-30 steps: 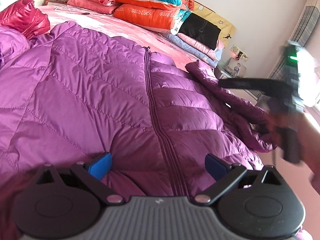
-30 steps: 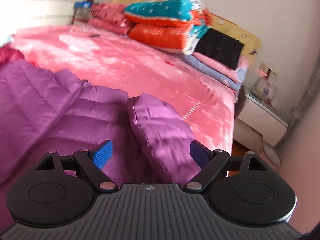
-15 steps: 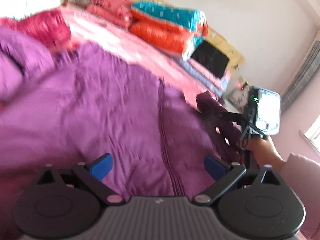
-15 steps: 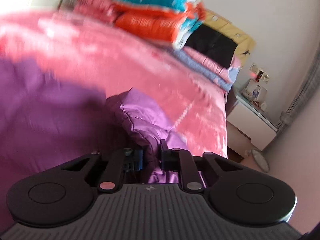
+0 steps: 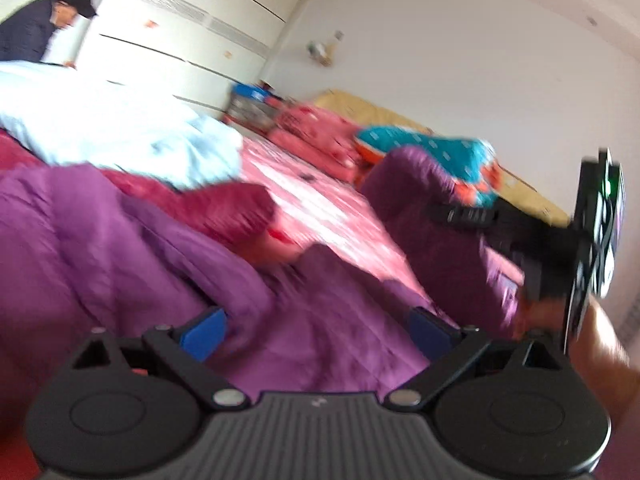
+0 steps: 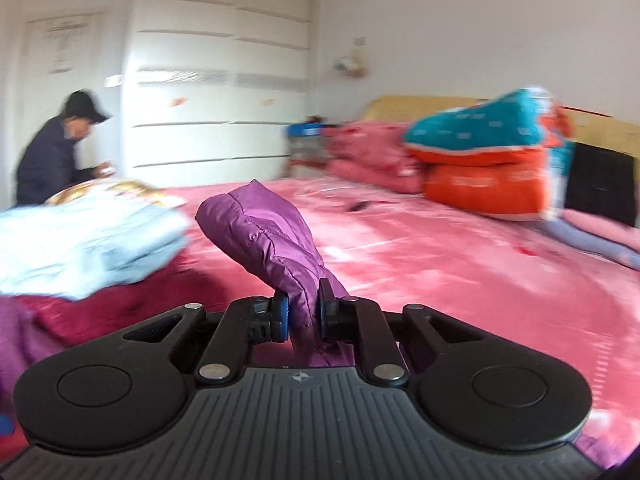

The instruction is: Fold large clothes

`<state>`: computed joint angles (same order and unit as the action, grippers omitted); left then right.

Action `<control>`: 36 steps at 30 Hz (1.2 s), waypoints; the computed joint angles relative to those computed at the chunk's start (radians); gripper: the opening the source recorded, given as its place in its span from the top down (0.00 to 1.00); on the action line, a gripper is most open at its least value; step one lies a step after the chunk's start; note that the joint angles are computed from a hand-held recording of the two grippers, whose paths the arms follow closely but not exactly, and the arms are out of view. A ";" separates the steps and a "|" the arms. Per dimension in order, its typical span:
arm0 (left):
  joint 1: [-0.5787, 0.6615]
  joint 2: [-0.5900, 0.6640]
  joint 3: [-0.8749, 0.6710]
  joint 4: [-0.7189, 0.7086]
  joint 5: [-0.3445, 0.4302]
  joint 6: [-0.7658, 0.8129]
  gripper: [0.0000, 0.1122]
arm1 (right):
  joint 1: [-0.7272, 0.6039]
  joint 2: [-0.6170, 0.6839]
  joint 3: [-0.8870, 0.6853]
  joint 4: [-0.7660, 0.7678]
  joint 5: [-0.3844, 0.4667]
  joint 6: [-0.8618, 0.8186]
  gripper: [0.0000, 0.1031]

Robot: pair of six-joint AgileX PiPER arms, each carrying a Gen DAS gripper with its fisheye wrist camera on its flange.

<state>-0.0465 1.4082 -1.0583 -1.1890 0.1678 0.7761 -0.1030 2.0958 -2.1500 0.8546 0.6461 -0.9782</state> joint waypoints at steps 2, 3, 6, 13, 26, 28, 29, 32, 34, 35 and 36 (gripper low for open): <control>0.025 0.006 -0.004 -0.008 -0.021 -0.006 0.13 | 0.024 -0.015 0.076 0.017 -0.007 -0.050 0.85; 0.039 0.014 -0.014 0.020 -0.019 -0.051 0.13 | 0.032 -0.017 0.105 0.019 -0.004 -0.066 0.85; 0.081 0.029 -0.036 0.067 0.022 -0.148 0.13 | 0.047 -0.018 0.181 0.019 0.007 -0.120 0.85; 0.104 0.053 -0.058 0.044 0.079 -0.146 0.13 | 0.074 -0.082 0.375 -0.034 -0.017 -0.154 0.76; 0.090 0.066 -0.034 -0.275 0.108 0.256 0.14 | -0.189 -0.348 0.715 0.274 -0.018 -0.254 0.10; 0.072 0.064 -0.028 -0.292 0.106 0.295 0.14 | -0.242 -0.354 0.720 0.256 -0.088 -0.189 0.10; 0.063 0.065 -0.026 -0.288 0.104 0.301 0.14 | -0.263 -0.338 0.695 0.198 -0.113 -0.113 0.10; 0.038 0.072 -0.021 -0.235 0.093 0.272 0.14 | -0.329 -0.249 0.582 -0.013 -0.107 0.136 0.12; 0.023 0.083 -0.028 -0.128 0.090 0.178 0.14 | -0.358 -0.197 0.538 -0.137 -0.095 0.230 0.20; 0.018 0.089 -0.033 -0.070 0.091 0.123 0.14 | -0.369 -0.191 0.552 -0.154 -0.119 0.229 0.21; 0.016 0.094 -0.037 -0.022 0.094 0.076 0.14 | -0.382 -0.196 0.585 -0.139 -0.159 0.194 0.21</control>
